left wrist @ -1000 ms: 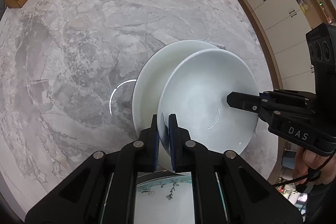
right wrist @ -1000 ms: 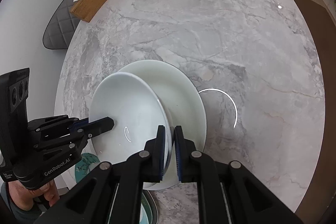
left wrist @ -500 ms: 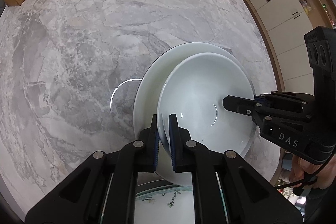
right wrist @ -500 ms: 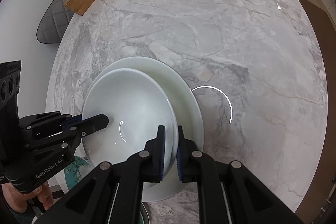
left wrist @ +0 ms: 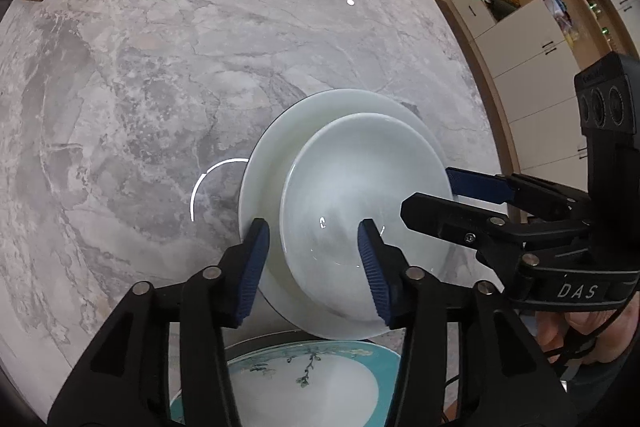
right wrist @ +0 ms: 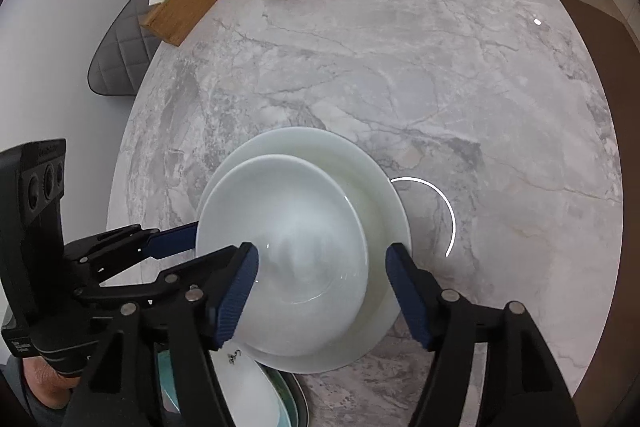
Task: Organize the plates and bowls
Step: 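Open the grippers to leave the small bowl nested in the large bowl, then move both grippers to the pink-floral bowl and close on its rim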
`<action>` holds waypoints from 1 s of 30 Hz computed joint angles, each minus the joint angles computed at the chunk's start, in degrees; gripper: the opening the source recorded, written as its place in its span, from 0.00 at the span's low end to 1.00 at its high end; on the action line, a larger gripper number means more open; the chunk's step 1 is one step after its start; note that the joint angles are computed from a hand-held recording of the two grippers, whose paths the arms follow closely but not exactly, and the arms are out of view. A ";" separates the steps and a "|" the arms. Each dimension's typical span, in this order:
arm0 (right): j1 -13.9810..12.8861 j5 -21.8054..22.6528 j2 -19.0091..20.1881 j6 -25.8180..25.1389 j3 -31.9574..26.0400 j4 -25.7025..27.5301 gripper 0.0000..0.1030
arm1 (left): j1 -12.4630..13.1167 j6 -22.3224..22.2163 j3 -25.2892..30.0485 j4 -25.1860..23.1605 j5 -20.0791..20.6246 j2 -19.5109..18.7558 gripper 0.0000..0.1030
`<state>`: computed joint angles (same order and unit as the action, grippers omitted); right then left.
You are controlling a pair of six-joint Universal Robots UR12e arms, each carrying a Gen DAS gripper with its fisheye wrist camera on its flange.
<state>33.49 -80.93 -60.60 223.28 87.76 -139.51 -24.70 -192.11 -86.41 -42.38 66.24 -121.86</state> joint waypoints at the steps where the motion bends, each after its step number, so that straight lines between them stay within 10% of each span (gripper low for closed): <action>1: -0.16 0.32 -0.40 0.75 0.64 -1.20 0.71 | 0.35 -0.67 -0.35 0.55 -1.44 0.19 0.57; 5: -0.20 -1.91 -2.35 3.54 2.68 -3.64 0.82 | 0.82 -1.33 -1.19 1.09 -1.50 1.44 1.00; 9: -0.72 -2.90 -4.93 6.69 6.66 -11.36 1.00 | 2.83 -4.39 -3.19 3.43 -5.68 3.02 1.00; 22: -1.89 -8.42 -4.99 -2.87 5.25 -16.80 1.00 | 6.72 -14.45 -4.16 19.24 -6.22 2.60 1.00; 30: -6.09 -6.31 -3.50 0.89 1.86 -9.93 1.00 | 9.45 -15.90 2.03 12.94 -4.16 -1.37 1.00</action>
<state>27.41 -87.24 -64.10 224.17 89.62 -149.43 -15.25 -208.01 -84.37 -29.44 62.08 -123.23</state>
